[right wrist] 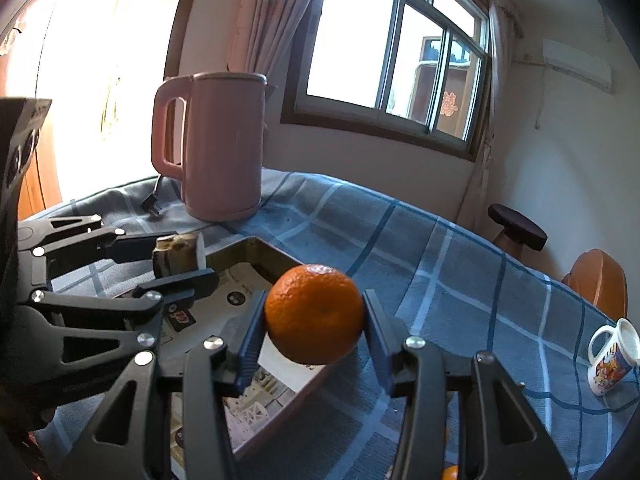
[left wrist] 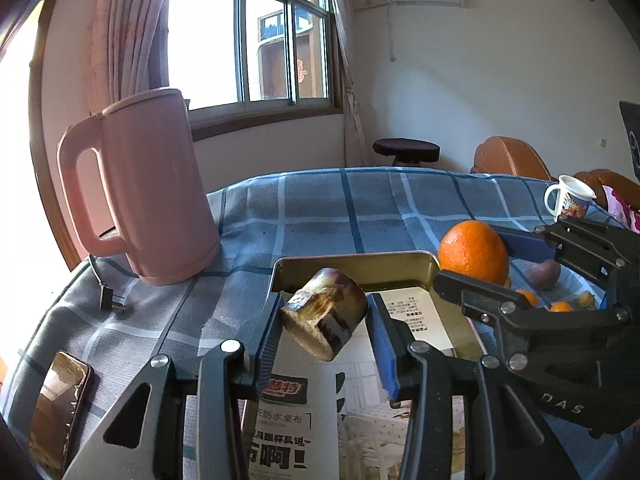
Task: Organize fruits
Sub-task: 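Carry the orange over the tin box with the right tool while the left tool carries the cake roll there, then open the left tool to drop the cake roll into the tin while the right tool releases the orange there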
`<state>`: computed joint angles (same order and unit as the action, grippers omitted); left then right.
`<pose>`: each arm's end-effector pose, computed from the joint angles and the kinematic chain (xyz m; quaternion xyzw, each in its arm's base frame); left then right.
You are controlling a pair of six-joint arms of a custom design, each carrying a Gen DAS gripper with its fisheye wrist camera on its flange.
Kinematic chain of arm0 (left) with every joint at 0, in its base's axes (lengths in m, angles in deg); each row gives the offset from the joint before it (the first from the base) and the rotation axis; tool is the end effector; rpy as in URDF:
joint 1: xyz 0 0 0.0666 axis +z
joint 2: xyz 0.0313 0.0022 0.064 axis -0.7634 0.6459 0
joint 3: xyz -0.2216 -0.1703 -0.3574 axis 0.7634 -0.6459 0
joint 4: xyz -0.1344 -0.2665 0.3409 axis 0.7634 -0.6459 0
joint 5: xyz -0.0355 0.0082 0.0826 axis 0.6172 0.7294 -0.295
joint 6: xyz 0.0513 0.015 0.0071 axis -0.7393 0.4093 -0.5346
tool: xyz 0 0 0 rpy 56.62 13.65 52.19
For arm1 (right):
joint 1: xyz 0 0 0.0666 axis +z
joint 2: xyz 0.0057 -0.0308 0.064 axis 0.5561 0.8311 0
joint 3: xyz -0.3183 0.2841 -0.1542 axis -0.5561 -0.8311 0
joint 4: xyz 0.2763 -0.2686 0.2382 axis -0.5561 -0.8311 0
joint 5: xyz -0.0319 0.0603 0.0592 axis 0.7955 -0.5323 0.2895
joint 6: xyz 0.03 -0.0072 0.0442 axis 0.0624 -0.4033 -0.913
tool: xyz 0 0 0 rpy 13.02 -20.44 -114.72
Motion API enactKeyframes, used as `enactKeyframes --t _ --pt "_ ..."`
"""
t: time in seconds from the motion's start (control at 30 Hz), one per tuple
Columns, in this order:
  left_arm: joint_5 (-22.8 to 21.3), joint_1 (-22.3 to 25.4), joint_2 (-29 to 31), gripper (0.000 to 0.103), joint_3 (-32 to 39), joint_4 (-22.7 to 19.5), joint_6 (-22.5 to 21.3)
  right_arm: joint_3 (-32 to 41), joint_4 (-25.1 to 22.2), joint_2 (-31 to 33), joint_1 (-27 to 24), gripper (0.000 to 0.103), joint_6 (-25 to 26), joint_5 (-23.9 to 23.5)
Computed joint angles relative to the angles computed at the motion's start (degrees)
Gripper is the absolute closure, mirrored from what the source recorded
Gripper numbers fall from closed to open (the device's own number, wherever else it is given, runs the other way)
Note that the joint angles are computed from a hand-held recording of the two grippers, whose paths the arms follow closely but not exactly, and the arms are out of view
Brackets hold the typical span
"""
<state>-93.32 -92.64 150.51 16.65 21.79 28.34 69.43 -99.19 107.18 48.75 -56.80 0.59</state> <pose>0.4612 -0.3993 0.4844 0.0040 0.8668 0.0170 0.4983 0.5175 0.1485 0.4818 -0.3216 0.7978 0.1091 0.4981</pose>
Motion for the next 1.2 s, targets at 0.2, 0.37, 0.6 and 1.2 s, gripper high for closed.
enactKeyframes --t 0.2,0.37,0.6,1.2 --pt "0.8 0.5 0.4 0.059 0.3 -1.5 0.9 0.8 -0.9 1.3 0.6 0.053 0.2 0.6" --pt "1.8 0.9 0.9 0.059 0.6 -2.6 1.3 1.2 -1.8 1.9 1.0 0.053 0.9 1.3" --pt "3.0 1.5 1.6 0.059 1.0 -4.2 1.8 2.0 -3.7 2.9 1.3 0.053 1.8 2.0" --pt "1.2 1.4 2.6 0.057 2.3 -7.3 2.3 2.6 -6.0 4.3 1.9 0.048 2.9 3.1"
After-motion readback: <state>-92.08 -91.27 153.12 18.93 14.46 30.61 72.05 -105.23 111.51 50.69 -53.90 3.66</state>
